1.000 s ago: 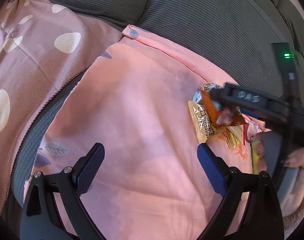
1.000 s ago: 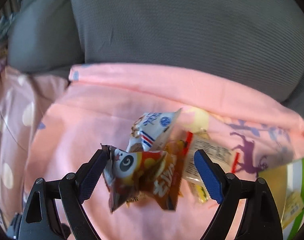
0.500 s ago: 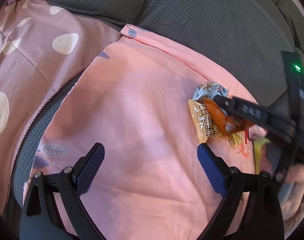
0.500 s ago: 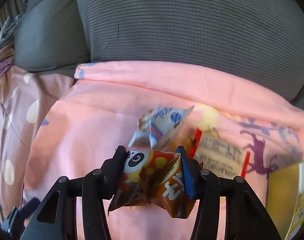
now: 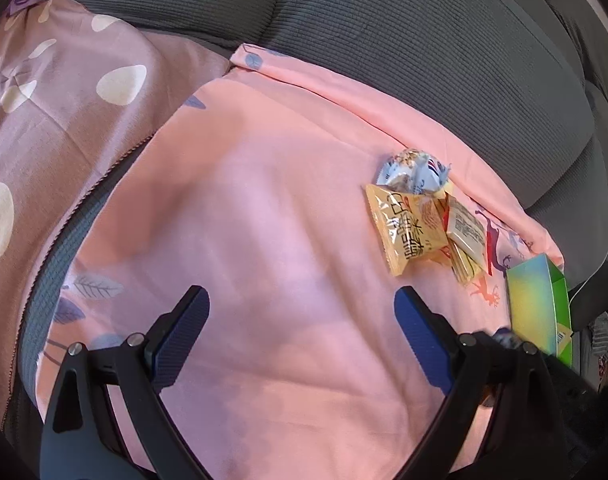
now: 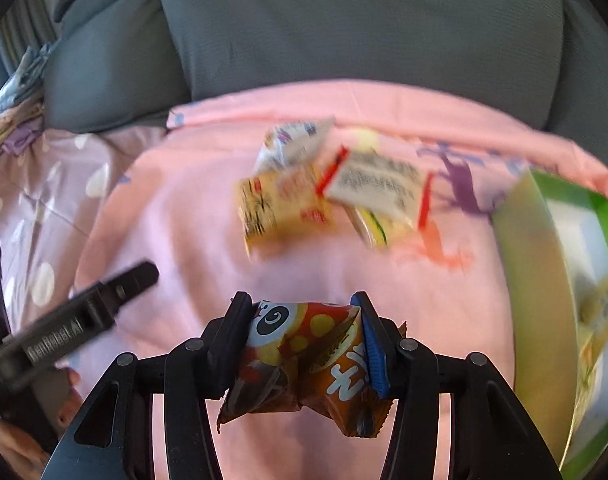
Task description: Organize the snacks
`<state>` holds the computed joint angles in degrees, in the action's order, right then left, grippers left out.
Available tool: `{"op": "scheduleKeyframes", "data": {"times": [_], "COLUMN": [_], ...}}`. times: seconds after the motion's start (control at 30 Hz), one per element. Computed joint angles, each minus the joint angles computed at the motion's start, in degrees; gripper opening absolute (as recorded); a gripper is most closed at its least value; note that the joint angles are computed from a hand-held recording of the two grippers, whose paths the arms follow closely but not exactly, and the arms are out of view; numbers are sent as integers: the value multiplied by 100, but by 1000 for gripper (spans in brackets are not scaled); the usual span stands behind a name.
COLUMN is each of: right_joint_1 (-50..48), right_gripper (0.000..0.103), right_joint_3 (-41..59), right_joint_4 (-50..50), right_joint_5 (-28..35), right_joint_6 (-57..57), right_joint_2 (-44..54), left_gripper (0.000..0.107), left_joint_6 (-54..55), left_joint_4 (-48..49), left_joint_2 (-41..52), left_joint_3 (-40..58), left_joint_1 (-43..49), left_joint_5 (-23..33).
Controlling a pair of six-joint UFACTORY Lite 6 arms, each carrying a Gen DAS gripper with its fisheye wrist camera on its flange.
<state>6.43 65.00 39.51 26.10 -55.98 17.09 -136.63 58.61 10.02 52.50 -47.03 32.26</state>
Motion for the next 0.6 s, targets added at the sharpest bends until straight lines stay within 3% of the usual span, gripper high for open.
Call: {"op": "scheduleKeyframes", "data": {"times": [0.2, 0.33, 0.47, 0.6], "right_joint_1": [-161, -404, -852, -1247], "right_gripper": [53, 81, 82, 82], "right_joint_3": [78, -156, -119, 352], "right_joint_4": [-72, 747, 1247, 1259], "right_joint_5": [63, 148, 523, 1033], "right_joint_6": [211, -666, -1153, -993], "right_joint_2": [340, -44, -301, 93], "left_gripper": [94, 94, 94, 94], "left_joint_6": [161, 50, 69, 204], "left_joint_4": [-89, 25, 125, 193], "left_joint_2": [142, 105, 154, 406], "left_joint_3": [160, 145, 273, 571], "left_joint_1": [-115, -195, -286, -347], "left_joint_5": [39, -90, -215, -574]}}
